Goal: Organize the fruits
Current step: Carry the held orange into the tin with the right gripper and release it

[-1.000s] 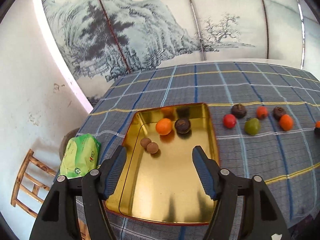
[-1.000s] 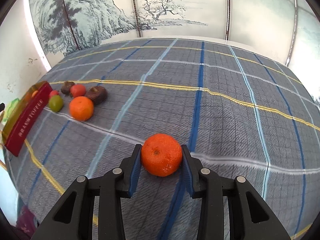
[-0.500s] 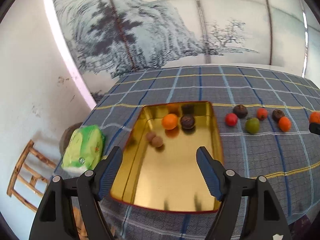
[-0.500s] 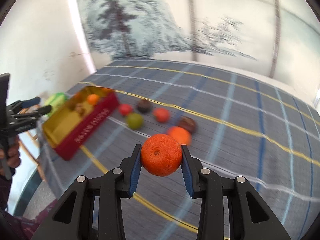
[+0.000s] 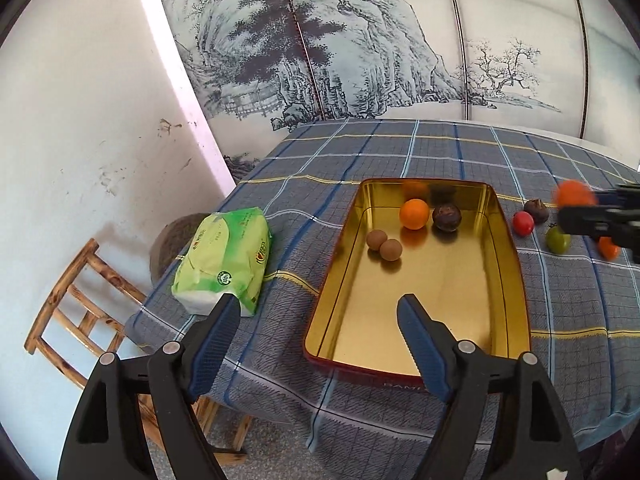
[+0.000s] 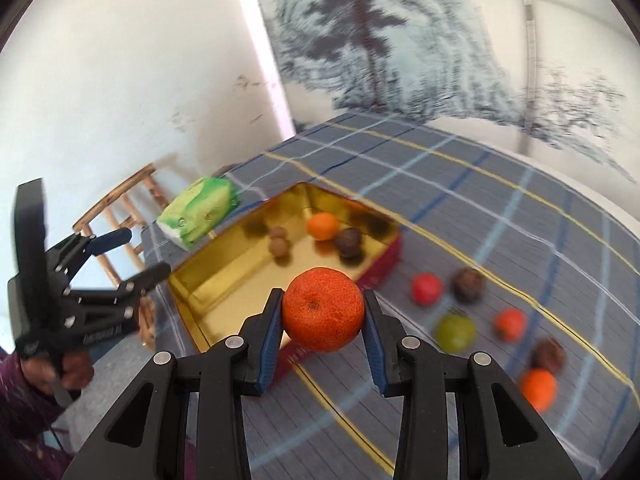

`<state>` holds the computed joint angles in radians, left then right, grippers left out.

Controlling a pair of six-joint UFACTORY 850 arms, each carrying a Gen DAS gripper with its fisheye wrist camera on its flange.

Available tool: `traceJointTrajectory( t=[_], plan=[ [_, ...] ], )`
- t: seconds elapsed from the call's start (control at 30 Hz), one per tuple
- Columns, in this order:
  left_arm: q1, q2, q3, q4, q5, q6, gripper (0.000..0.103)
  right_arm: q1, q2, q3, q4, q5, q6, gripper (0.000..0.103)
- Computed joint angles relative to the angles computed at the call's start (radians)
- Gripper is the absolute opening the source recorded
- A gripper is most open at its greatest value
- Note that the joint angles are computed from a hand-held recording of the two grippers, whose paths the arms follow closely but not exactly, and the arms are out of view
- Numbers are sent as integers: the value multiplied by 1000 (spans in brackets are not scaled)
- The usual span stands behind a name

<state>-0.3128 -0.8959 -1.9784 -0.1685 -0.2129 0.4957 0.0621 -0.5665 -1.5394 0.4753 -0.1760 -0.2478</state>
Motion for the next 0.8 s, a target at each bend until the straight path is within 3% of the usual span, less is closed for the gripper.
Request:
traceJointTrajectory(
  t=[0.23,0.8],
  plan=[
    [6,-1,-5,-82,-4,93,83,16,-169,-228,-83,-140,67,39],
    [9,-48,-70,-117,-57,119,84,11,-363,-501,-225,-310,225,39]
  ],
)
